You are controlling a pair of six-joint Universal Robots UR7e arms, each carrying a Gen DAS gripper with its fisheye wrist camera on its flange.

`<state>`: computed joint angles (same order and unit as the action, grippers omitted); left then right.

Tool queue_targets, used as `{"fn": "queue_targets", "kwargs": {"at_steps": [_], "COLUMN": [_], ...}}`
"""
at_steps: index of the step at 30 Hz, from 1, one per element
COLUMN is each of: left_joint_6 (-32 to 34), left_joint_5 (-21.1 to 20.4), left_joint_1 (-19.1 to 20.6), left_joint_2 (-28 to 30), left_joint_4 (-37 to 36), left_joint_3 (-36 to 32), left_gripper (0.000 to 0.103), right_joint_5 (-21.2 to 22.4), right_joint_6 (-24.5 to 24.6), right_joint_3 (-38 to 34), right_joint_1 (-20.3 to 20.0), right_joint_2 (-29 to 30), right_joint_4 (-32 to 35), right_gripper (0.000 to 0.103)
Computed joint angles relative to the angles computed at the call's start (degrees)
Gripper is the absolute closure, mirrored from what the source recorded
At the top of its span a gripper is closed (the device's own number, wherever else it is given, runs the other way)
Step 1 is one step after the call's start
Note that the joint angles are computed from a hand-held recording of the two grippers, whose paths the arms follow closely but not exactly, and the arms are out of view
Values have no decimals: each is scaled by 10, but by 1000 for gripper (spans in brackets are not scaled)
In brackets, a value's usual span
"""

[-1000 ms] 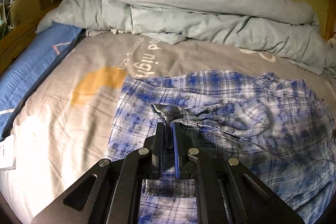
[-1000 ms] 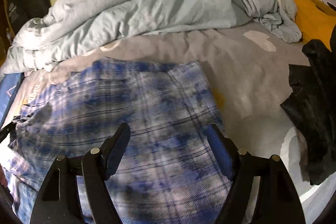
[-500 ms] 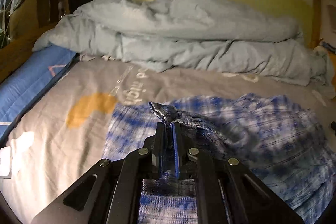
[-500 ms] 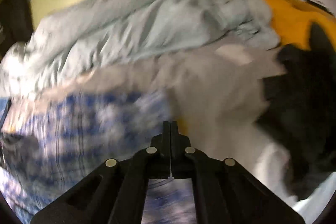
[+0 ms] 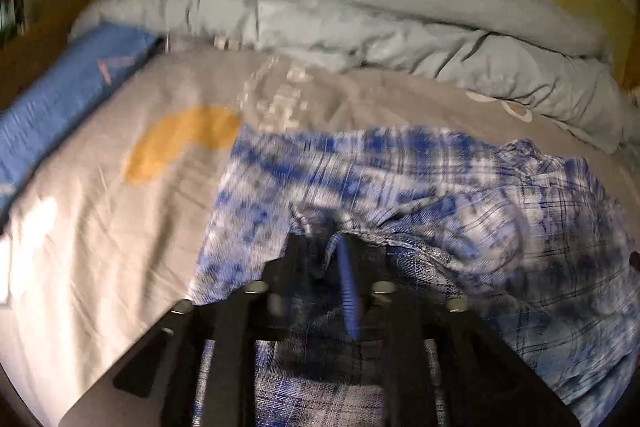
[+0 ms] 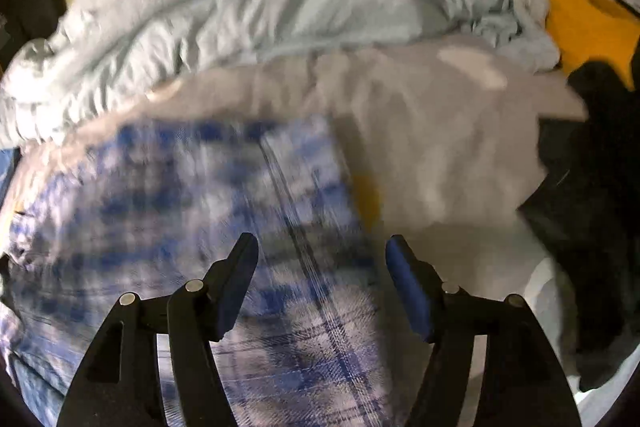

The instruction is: Fold large clothes

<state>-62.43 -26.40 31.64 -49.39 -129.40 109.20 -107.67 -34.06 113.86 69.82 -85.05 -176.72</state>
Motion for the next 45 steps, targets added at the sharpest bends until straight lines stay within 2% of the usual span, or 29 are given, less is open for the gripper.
{"fn": "queue_targets", "kwargs": {"at_steps": [1,2,4,5,7,8,9,13,15,16,19,20,21,24,26,27,29,30,34,35,36,38,40,43,45], "left_joint_6": [6,10,3,3,21,24,28,24,12,13,47,67,89,146,182,188,201,215,233,223,220,255,278,244,184], "left_joint_5": [11,29,59,66,67,67,67,59,56,57,62,67,73,93,109,112,110,114,139,133,129,132,134,151,161], "left_joint_1": [-3,-10,-18,-20,-23,-24,-25,-23,-22,-22,-31,-38,-47,-73,-94,-102,-124,-131,-173,-182,-189,-204,-217,-235,-250], "left_joint_2": [2,6,9,9,3,0,-4,-12,-12,-11,-9,-9,-7,-1,3,3,-2,-1,-5,-13,-17,-14,-15,-29,-50], "left_joint_4": [0,4,18,22,-17,-27,-39,-45,-27,-28,-70,-95,-121,-186,-224,-227,-234,-250,-261,-241,-233,-281,-312,-272,-204], "left_joint_3": [0,0,-1,-1,9,13,17,21,19,19,27,32,36,44,48,47,47,48,51,50,49,53,56,60,65], "left_gripper": [43,24,22,22,22,22,22,22,22,22,22,22,22,22,16,16,16,16,9,2,0,0,0,0,0], "right_joint_5": [1,7,11,34,90,99,91,-6,-23,-22,-39,-32,-17,45,82,105,133,148,187,186,173,163,164,190,163], "right_joint_6": [5,7,10,16,39,49,56,53,37,31,15,11,11,14,6,-2,-9,-11,-16,-19,-26,-58,-61,-38,-35], "right_joint_3": [-3,-3,4,10,21,24,21,-9,-6,-2,8,11,16,37,62,78,100,112,139,145,151,168,181,197,209], "right_joint_1": [-3,-7,-8,-14,-30,-35,-33,-15,-7,-6,3,3,2,0,4,3,10,13,27,33,43,63,75,75,90], "right_joint_2": [2,1,-3,-11,-36,-45,-45,0,4,0,0,-5,-14,-49,-73,-88,-103,-109,-124,-127,-126,-124,-130,-160,-172], "right_joint_4": [10,17,-3,-14,-27,-27,-28,3,-14,-24,-75,-80,-79,-81,-104,-119,-150,-166,-197,-205,-224,-274,-298,-276,-281], "right_gripper": [55,78,101,101,101,101,101,101,101,100,83,78,76,55,32,27,6,1,0,0,0,0,0,0,0]}}
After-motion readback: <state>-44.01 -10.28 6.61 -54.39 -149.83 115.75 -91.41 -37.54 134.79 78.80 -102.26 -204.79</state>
